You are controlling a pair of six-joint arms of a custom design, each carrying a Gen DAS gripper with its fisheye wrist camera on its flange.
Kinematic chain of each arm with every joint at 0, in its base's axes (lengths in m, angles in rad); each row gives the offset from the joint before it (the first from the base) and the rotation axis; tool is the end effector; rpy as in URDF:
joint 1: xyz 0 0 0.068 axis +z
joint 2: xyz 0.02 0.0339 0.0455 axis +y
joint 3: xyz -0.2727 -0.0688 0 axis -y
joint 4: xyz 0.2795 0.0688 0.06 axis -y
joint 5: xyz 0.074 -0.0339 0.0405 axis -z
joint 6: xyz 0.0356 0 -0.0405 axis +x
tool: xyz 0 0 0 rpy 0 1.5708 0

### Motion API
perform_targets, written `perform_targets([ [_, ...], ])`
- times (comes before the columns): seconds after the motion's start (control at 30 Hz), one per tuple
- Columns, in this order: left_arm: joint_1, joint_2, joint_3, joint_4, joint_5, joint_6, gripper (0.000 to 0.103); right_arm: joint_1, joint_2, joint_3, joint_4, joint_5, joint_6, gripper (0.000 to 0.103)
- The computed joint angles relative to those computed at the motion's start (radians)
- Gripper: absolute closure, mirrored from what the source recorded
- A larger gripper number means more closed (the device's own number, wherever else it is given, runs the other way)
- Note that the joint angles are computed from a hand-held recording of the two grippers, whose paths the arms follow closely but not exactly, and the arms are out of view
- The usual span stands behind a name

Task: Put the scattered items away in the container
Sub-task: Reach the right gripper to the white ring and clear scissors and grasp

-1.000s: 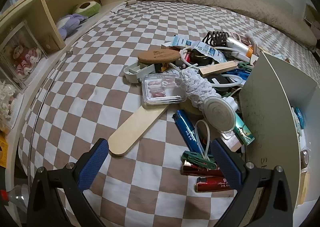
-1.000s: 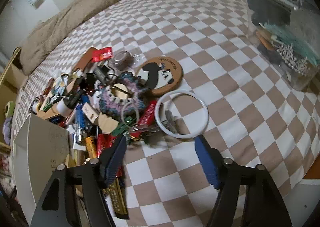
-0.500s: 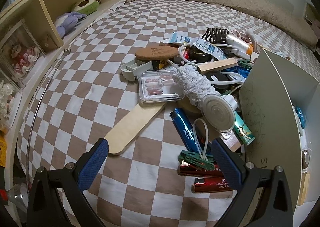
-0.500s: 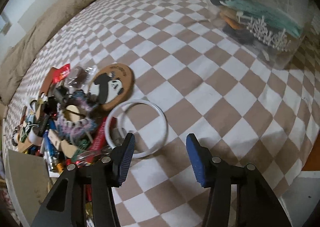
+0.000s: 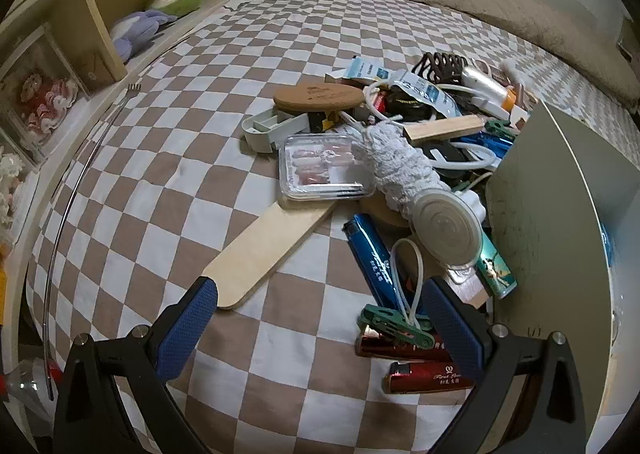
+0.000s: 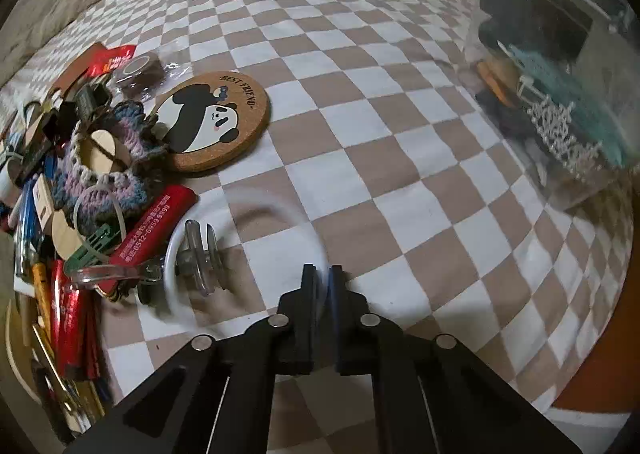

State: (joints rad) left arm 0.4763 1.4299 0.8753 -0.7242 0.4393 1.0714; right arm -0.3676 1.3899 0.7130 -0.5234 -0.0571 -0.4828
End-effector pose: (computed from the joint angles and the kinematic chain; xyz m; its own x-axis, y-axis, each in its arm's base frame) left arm 0.2571 0.1156 0.1856 -0.6763 0.5451 -0.4954 0.6005 0.7975 0.0577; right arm 0.2490 -0.0937 0.1513 -0.9281 -0.1393 -0.3454 -0.1031 0.9873 -0.1210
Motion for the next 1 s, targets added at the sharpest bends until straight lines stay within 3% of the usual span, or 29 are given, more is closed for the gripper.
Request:
perform_targets([
  [0.37,-0.002,0.017,-0.032,0.19,-0.054,-0.034,0.0,-0.07,-0.104,-0.049,-0.035,0.009,-0.21,0.097],
  [0.57,-0.009,0.037,-0.076,0.363,-0.115,-0.032,0.0,-0.073,-0.157,-0.112,-0.016,0.062,-0.329,0.097],
  [0.77,-0.017,0.073,-0.087,0.428,-0.131,-0.007,0.0,-0.054,-0.248,-0.192,-0.012,0.083,-0.409,0.097],
  [0.9,-0.026,0.076,-0.093,0.411,-0.128,0.017,0.0,-0.045,-0.298,-0.216,-0.026,0.103,-0.438,0.097],
  [1.0,-0.044,0.075,-0.116,0.431,-0.166,0.028,0.016,-0.083,-0.334,-0.231,-0.042,0.088,-0.505,0.097],
])
